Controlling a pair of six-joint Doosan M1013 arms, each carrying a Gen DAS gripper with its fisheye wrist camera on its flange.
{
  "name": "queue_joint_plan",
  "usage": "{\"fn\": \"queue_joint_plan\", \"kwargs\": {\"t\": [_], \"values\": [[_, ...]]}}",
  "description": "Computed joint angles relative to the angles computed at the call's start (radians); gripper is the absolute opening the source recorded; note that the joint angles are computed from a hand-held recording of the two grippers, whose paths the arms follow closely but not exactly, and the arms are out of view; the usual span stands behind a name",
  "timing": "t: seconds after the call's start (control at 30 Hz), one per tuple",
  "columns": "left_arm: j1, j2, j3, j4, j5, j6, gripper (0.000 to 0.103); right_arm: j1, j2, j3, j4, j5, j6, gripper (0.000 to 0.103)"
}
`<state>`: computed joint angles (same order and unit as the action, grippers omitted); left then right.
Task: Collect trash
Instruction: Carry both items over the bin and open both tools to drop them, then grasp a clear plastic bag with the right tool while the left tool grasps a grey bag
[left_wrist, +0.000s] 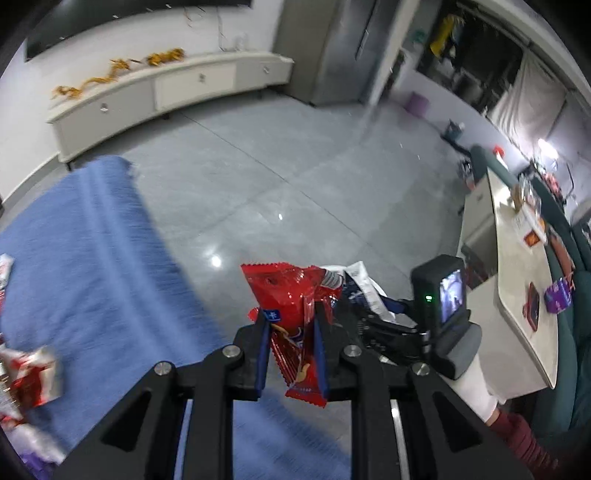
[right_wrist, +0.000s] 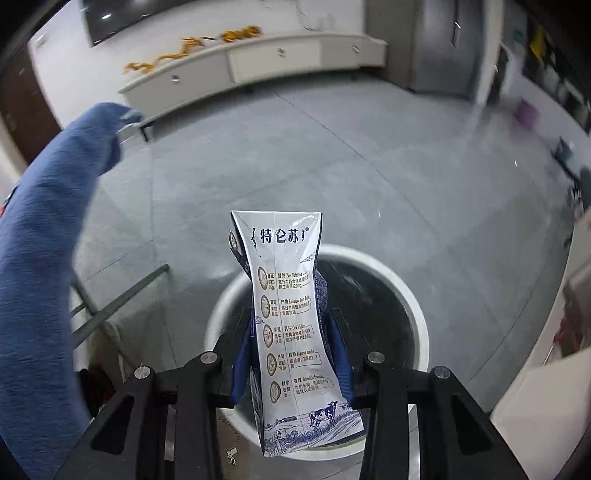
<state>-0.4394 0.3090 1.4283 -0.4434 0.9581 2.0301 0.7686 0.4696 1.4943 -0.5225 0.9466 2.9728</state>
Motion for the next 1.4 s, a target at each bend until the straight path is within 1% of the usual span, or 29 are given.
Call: {"fn": "queue_joint_plan", "kwargs": {"t": [0.1, 0.2, 0.23, 0.3, 0.33, 0.4, 0.47, 0.63, 0.7, 0.8, 0.87, 0.97, 1.07, 1.13, 1.2, 1.3, 1.4], "values": [[-0.039, 0.048, -0.030, 0.022, 0.024, -0.030, 0.019, -0.016, -0.008, 0.032, 0.027, -0.023, 0.030, 0.038], [-0.062, 0.074, -0.036, 0.018, 0.038, -0.042, 0.020, -0.030, -0.002, 0.037, 0.049, -0.026, 0.025, 0.038], [-0.071, 0.085, -0.042, 0.020, 0.039, -0.050, 0.022, -0.031, -0.007, 0.046, 0.049, -0.032, 0.032, 0.041], [-0.082, 0.099, -0.041, -0.001, 0.046, -0.049, 0.023, -0.032, -0.014, 0.057, 0.042, -0.038, 0.054, 0.054], [-0.086, 0.110, -0.049, -0.014, 0.060, -0.047, 0.026, -0.029, -0.019, 0.065, 0.033, -0.035, 0.072, 0.056], [-0.098, 0.128, -0.059, -0.020, 0.065, -0.055, 0.031, -0.024, -0.027, 0.075, 0.021, -0.026, 0.092, 0.057], [-0.100, 0.143, -0.065, -0.035, 0.077, -0.061, 0.039, -0.013, -0.035, 0.089, 0.003, -0.014, 0.123, 0.058], [-0.113, 0.161, -0.073, -0.042, 0.083, -0.084, 0.043, 0.006, -0.062, 0.113, -0.034, -0.003, 0.193, 0.058], [-0.110, 0.157, -0.067, -0.046, 0.085, -0.080, 0.043, 0.018, -0.066, 0.109, -0.050, 0.015, 0.216, 0.058], [-0.107, 0.134, -0.045, -0.042, 0.061, -0.067, 0.043, 0.039, -0.077, 0.100, -0.086, 0.033, 0.244, 0.058], [-0.107, 0.105, -0.019, -0.035, 0.018, -0.053, 0.043, 0.048, -0.079, 0.090, -0.113, 0.041, 0.253, 0.058], [-0.100, 0.043, 0.030, -0.017, -0.069, -0.040, 0.043, 0.069, -0.082, 0.055, -0.171, 0.061, 0.255, 0.058], [-0.083, -0.012, 0.074, -0.010, -0.133, -0.014, 0.043, 0.089, -0.072, 0.002, -0.228, 0.079, 0.226, 0.058], [-0.062, -0.058, 0.112, -0.010, -0.180, 0.011, 0.043, 0.103, -0.065, -0.036, -0.262, 0.085, 0.199, 0.058], [-0.034, -0.093, 0.143, -0.027, -0.204, 0.035, 0.043, 0.118, -0.055, -0.077, -0.300, 0.085, 0.173, 0.058], [0.018, -0.148, 0.193, -0.035, -0.246, 0.054, 0.044, 0.136, -0.036, -0.136, -0.331, 0.074, 0.129, 0.058], [0.083, -0.198, 0.243, -0.032, -0.295, 0.052, 0.044, 0.152, -0.007, -0.208, -0.340, 0.048, 0.060, 0.058]]}}
